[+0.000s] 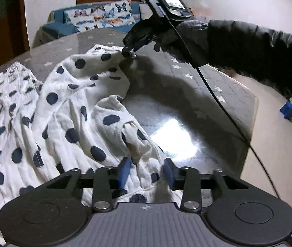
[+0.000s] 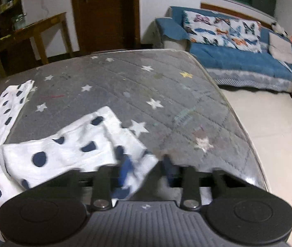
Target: Fold clothes
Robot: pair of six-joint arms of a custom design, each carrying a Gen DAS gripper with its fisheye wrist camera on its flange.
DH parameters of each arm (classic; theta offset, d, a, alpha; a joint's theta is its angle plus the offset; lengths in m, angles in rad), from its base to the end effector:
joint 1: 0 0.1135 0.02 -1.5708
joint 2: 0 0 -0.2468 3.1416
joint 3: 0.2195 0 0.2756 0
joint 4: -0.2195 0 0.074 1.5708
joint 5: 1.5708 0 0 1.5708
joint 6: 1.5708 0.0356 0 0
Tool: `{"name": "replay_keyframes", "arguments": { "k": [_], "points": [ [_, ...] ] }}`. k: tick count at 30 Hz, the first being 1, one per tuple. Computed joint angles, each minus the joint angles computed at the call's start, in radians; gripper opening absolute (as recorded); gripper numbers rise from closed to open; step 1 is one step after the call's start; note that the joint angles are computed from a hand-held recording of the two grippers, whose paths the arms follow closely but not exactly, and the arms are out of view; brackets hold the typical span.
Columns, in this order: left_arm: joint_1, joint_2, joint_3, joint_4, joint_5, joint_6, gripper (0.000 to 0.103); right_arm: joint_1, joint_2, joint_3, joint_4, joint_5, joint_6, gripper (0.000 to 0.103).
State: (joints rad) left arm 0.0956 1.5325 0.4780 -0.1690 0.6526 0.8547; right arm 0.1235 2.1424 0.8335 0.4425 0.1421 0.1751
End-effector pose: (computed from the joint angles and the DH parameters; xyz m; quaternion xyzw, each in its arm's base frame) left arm 0.2314 0.0005 0.0596 0.3971 0.8461 -0.2059 0.2900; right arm 0.3498 0.0383 -0.0065 0.0486 0.9353 -0.0147 0.3502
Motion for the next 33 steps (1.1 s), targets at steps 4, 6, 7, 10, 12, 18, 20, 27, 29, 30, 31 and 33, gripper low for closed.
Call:
{"name": "replay_keyframes", "arguments": {
  "k": [4,6,7,10,12,18,20,27,29,30,31,33],
  "points": [
    [0.041,0.06,0.056,-0.058,0.042,0.055,0.005,0.042,0.015,0.062,-0.028,0.092,-0.044,0.009],
    [0.091,0.103,0.118,-0.194,0.107,0.171,0.004,0.053,0.011,0.082,-0.014,0.134,-0.063,0.009],
    [0.115,0.122,0.146,-0.265,0.133,0.238,0.004,0.058,0.007,0.092,-0.003,0.154,-0.072,0.008],
    [0.172,0.189,0.225,-0.456,0.185,0.431,0.004,0.064,0.014,0.137,0.012,0.207,-0.101,0.008],
    [0.184,0.238,0.259,-0.523,0.192,0.502,0.004,0.061,0.038,0.181,0.009,0.227,-0.113,0.008],
    [0.156,0.309,0.293,-0.539,0.173,0.506,0.003,0.052,0.199,0.355,-0.112,0.269,-0.104,0.012],
    [0.175,0.314,0.315,-0.592,0.188,0.552,0.004,0.049,0.214,0.362,-0.134,0.276,-0.09,0.017],
    [0.214,0.242,0.322,-0.571,0.254,0.486,0.005,0.046,0.086,0.237,-0.075,0.21,-0.075,0.025],
    [0.18,0.217,0.286,-0.439,0.243,0.339,0.005,0.047,0.055,0.216,-0.07,0.133,-0.058,0.025],
    [0.163,0.207,0.27,-0.373,0.234,0.267,0.005,0.053,0.054,0.219,-0.073,0.105,-0.055,0.026],
    [0.145,0.199,0.254,-0.308,0.221,0.197,0.005,0.06,0.059,0.229,-0.082,0.079,-0.056,0.028],
    [0.11,0.21,0.249,-0.238,0.179,0.113,0.005,0.074,0.085,0.268,-0.12,0.039,-0.062,0.033]
  ]
}}
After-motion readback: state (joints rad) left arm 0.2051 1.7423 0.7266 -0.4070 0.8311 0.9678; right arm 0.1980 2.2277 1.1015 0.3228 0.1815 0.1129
